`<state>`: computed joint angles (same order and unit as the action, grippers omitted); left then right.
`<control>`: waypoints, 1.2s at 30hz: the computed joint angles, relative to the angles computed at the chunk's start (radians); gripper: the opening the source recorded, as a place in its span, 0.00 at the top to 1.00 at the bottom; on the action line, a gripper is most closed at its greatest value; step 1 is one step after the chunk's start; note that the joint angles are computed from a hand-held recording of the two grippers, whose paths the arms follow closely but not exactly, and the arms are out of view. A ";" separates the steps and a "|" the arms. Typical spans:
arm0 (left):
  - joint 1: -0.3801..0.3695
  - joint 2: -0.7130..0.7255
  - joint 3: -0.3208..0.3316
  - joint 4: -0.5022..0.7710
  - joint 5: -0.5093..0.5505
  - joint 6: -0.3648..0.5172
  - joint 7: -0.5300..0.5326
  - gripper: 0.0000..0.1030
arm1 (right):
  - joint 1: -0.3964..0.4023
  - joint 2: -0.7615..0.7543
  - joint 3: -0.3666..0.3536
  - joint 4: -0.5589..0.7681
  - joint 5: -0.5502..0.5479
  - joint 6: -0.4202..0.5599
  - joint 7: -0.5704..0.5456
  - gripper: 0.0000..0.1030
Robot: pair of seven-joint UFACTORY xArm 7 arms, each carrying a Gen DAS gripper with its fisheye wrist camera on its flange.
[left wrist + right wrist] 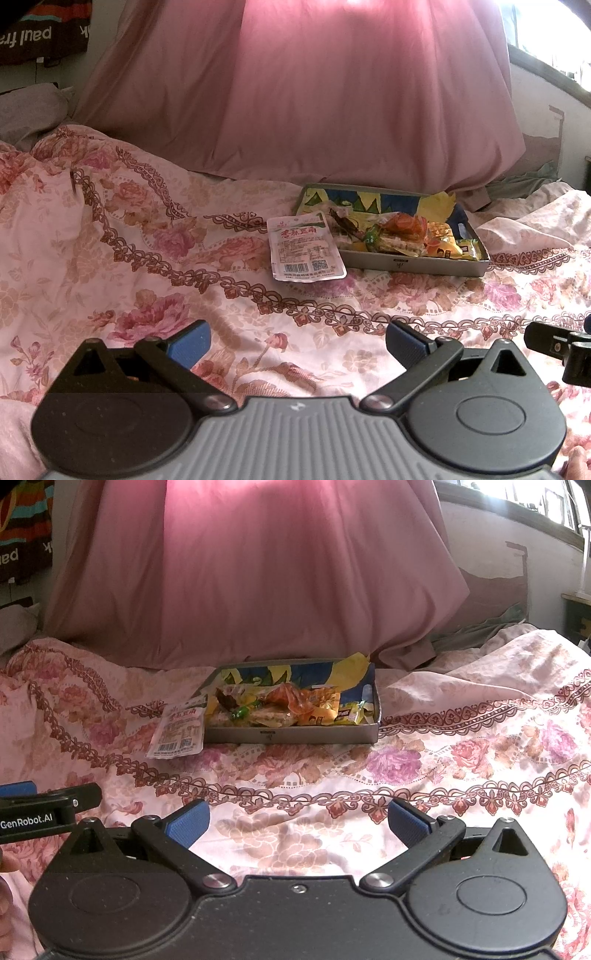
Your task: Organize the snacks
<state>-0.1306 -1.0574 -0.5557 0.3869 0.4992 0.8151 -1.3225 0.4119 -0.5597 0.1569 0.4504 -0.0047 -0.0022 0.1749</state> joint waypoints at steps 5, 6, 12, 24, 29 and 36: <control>-0.001 0.002 0.001 0.000 0.002 0.000 -0.001 0.00 | 0.001 -0.004 -0.002 -0.004 -0.001 0.001 -0.001 0.01; -0.001 0.002 0.001 0.002 0.001 0.001 -0.001 0.00 | 0.001 -0.002 -0.002 -0.002 -0.002 0.001 -0.001 0.01; 0.000 0.005 0.002 0.004 0.003 0.002 0.000 0.00 | 0.000 -0.002 0.001 -0.002 -0.003 0.003 -0.001 0.01; 0.002 0.009 0.002 0.008 0.007 0.001 -0.001 0.00 | 0.000 -0.005 0.002 -0.004 -0.004 0.005 0.000 0.01; -0.011 -0.013 -0.014 -0.009 0.007 0.017 -0.014 0.00 | 0.005 -0.010 -0.003 -0.012 -0.005 0.005 -0.005 0.01; -0.015 -0.011 -0.004 -0.001 0.003 0.033 -0.013 0.00 | 0.001 -0.006 0.001 -0.007 -0.005 0.008 -0.003 0.01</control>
